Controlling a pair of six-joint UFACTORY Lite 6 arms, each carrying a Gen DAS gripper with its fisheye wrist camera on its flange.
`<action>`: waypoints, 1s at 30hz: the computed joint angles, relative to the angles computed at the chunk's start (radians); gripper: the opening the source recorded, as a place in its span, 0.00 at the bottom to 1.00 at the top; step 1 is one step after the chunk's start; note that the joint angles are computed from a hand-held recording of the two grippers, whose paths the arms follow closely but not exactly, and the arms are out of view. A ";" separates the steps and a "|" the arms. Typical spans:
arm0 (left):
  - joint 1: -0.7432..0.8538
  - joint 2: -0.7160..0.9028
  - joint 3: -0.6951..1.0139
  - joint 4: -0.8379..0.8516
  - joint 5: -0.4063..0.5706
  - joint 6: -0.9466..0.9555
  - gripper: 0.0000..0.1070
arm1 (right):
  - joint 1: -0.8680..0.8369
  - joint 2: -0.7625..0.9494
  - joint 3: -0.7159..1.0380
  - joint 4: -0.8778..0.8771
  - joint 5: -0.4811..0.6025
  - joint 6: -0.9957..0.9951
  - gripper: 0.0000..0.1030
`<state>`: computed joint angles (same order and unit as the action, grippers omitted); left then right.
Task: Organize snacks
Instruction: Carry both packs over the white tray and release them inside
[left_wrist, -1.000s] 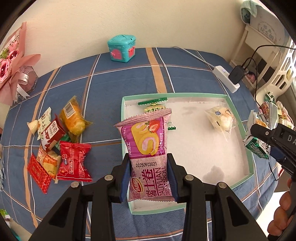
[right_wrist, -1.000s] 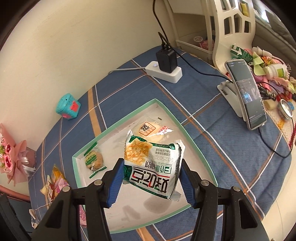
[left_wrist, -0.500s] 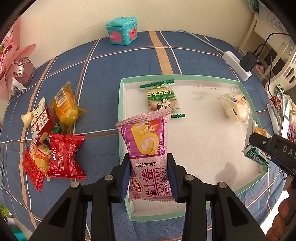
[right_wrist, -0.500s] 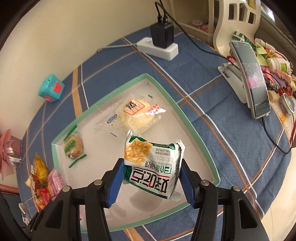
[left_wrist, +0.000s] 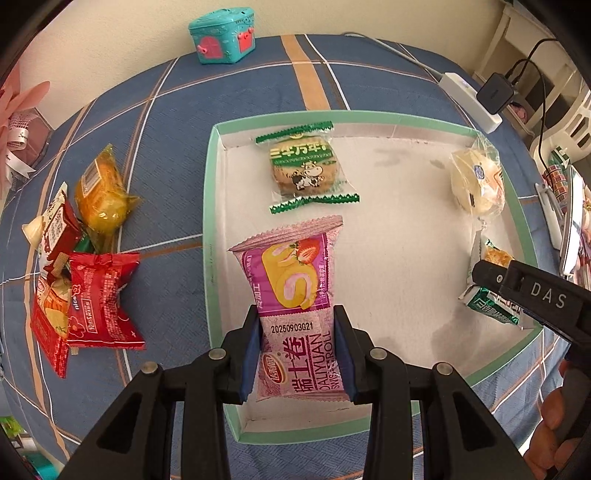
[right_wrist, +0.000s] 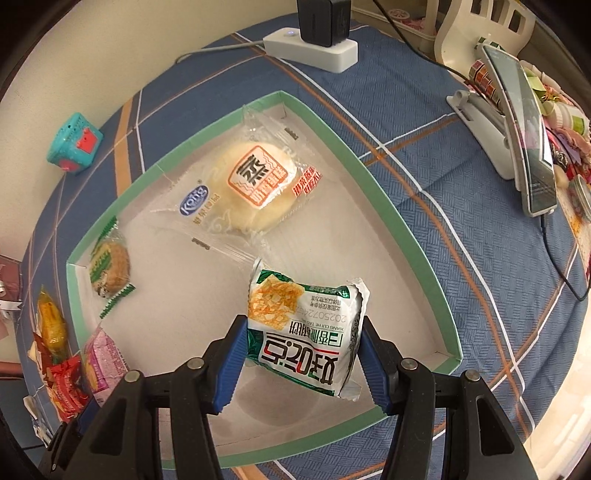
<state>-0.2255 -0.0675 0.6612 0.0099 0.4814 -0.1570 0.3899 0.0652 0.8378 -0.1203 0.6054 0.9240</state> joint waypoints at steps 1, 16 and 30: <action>-0.001 0.014 0.008 -0.004 0.000 0.001 0.36 | 0.000 0.008 0.006 -0.003 0.000 0.000 0.59; 0.023 0.051 0.008 -0.003 -0.029 0.015 0.47 | -0.027 0.075 0.027 0.029 -0.035 -0.039 0.69; 0.041 0.047 0.022 -0.039 -0.052 0.073 0.84 | -0.028 0.068 0.020 0.001 -0.082 -0.028 1.00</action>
<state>-0.1847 -0.0205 0.6830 -0.0294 0.4297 -0.0835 0.3615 0.1331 0.8578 -0.1191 0.5233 0.8961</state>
